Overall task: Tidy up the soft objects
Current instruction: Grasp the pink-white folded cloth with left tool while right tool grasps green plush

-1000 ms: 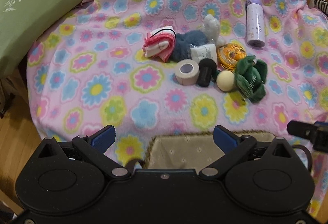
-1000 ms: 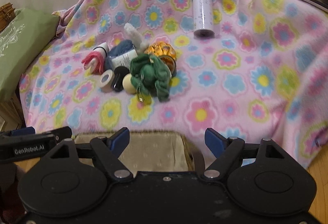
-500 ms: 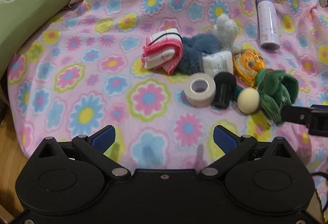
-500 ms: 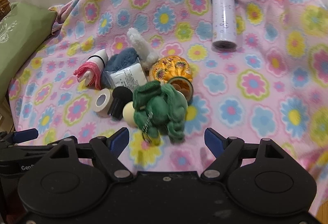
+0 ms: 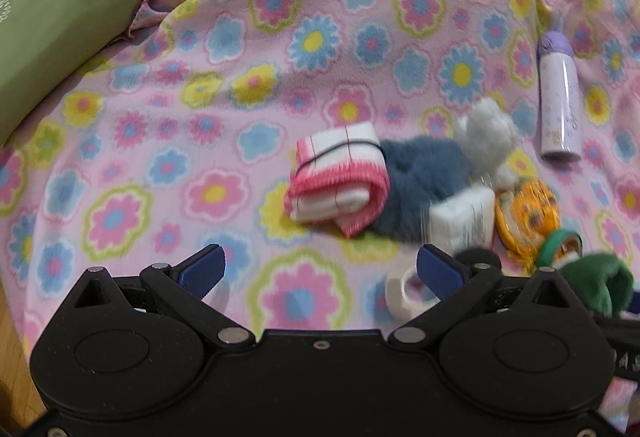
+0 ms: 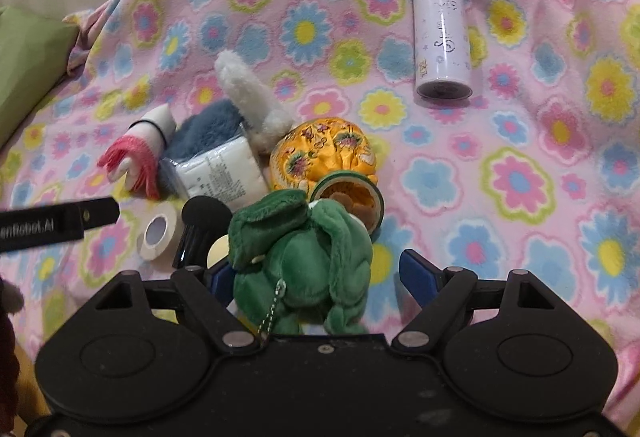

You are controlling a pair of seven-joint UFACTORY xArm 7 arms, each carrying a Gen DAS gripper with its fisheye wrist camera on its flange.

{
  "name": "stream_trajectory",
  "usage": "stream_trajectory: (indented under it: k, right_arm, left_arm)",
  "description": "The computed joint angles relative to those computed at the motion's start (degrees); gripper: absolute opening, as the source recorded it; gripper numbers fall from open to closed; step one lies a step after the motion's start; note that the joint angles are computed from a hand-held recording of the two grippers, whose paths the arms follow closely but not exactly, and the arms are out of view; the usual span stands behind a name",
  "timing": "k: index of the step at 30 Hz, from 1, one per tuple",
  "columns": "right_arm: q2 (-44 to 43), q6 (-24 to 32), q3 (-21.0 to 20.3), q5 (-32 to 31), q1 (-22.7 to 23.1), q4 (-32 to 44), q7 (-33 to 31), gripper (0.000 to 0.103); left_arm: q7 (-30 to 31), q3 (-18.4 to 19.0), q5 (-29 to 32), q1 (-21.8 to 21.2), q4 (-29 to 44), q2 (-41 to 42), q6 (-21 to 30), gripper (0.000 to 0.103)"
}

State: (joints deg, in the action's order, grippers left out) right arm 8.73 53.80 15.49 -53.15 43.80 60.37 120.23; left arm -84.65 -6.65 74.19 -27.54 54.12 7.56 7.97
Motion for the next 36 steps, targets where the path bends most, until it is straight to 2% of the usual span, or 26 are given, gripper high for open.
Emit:
stream_trajectory:
  k: [3, 9, 13, 19, 21, 27, 31, 33, 34, 35, 36]
  right_arm:
    - [-0.1, 0.2, -0.3, -0.3, -0.1, -0.9, 2.2, 0.082]
    - [-1.6, -2.8, -0.2, -1.5, -1.1, -4.6, 8.6, 0.086]
    - [-0.8, -1.4, 0.2, -1.9, -1.0, -3.8, 8.4, 0.087]
    - [-1.1, -1.7, 0.2, -2.5, -0.8, -4.5, 9.5, 0.09]
    - [-1.0, -1.7, 0.2, -2.6, -0.9, -4.4, 9.5, 0.091]
    - [-0.7, -0.7, 0.4, -2.8, -0.6, -4.1, 9.2, 0.091]
    - [-0.9, -1.2, 0.3, -3.1, -0.6, -4.4, 9.8, 0.089]
    - [-1.3, -2.0, 0.3, -4.2, -0.6, -4.8, 10.8, 0.082]
    - [-1.5, -2.3, 0.4, -4.6, -0.7, -4.9, 11.0, 0.077]
    - [-1.6, -2.6, 0.4, -5.0, -0.7, -4.9, 11.2, 0.07]
    - [-1.7, -3.2, 0.5, -5.7, -0.7, -5.0, 11.5, 0.066]
  left_arm:
    - [-0.6, 0.6, 0.3, -0.1, 2.6, 2.2, -0.8, 0.099]
    - [-2.6, 2.6, 1.1, -1.7, 6.7, 5.6, -1.7, 0.099]
    - [-2.8, 4.2, 0.2, -3.0, 8.9, 7.2, -2.1, 0.099]
    - [-2.1, 5.6, -0.5, -4.5, 12.5, 9.5, 0.2, 0.099]
    - [0.5, 5.5, -2.7, -4.3, 13.6, 10.8, 0.4, 0.099]
    - [16.8, 1.5, -20.2, -0.6, 15.5, 15.2, -0.4, 0.099]
    - [22.7, 0.8, -26.8, 0.2, 16.3, 17.2, -1.8, 0.098]
    - [24.7, 1.0, -28.8, 0.3, 16.0, 17.6, -3.8, 0.088]
    - [26.3, 0.3, -30.0, 1.2, 15.4, 17.6, -5.8, 0.069]
    - [28.7, -1.5, -31.6, 3.0, 14.8, 17.7, -7.1, 0.068]
    - [29.2, -1.2, -32.3, 2.8, 14.2, 17.4, -7.9, 0.068]
